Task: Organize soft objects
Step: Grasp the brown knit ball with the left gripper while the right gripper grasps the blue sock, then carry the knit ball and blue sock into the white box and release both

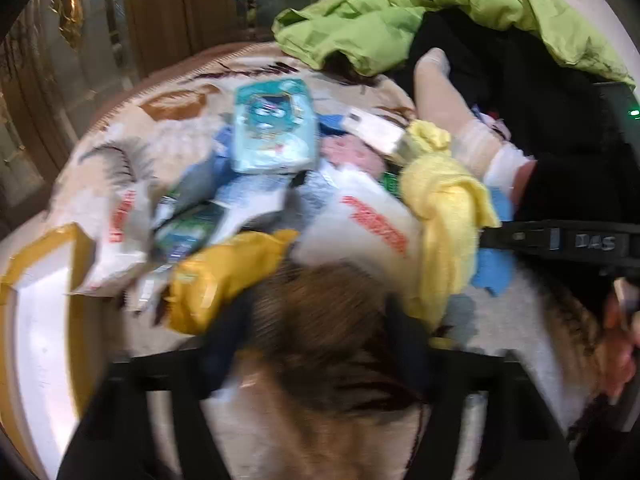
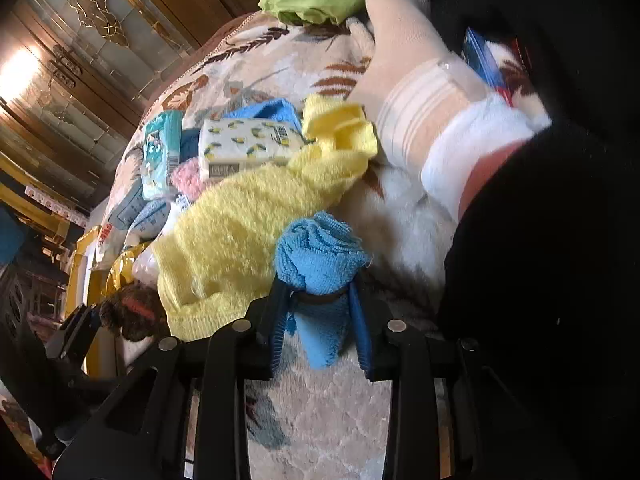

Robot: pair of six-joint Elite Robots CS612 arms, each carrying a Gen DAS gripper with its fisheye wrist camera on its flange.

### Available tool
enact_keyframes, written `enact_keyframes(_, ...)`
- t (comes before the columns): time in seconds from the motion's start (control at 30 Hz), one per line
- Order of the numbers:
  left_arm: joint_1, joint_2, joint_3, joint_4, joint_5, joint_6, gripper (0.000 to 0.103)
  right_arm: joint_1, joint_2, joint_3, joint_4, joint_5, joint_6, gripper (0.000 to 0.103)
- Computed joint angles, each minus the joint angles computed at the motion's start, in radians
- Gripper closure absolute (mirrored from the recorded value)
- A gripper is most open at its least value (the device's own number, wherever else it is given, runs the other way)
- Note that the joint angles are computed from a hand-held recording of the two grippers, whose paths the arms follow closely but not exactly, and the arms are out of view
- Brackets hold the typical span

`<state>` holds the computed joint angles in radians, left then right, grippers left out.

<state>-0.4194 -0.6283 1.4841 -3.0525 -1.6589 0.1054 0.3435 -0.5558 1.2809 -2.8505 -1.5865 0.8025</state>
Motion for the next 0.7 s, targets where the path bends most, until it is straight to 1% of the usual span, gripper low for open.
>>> enact_keyframes(0.07,0.017,-0.001,-0.008,0.021,-0.062,-0.008,0.056,0.003,-0.007,0.011,-0.023,0.0,-0.006,0.076)
enact_keyframes(0.13,0.024,-0.001,-0.01,0.026,-0.086,-0.024,0.058,0.006,-0.016,0.024,-0.052,-0.001,-0.012,0.076)
enact_keyframes(0.3,0.024,-0.01,0.012,-0.001,-0.082,-0.042,0.06,0.008,-0.027,0.043,-0.092,0.014,-0.016,0.076)
enact_keyframes(0.37,0.029,-0.02,0.025,-0.014,-0.105,-0.052,0.06,0.009,-0.033,0.052,-0.103,0.022,-0.02,0.076)
enact_keyframes(0.47,0.032,-0.041,0.052,-0.032,-0.127,-0.041,0.06,0.013,-0.048,0.072,-0.129,0.028,-0.028,0.076)
enact_keyframes(0.7,0.053,-0.087,0.099,-0.067,-0.196,-0.042,0.06,0.024,-0.072,0.093,-0.17,0.05,-0.053,0.076)
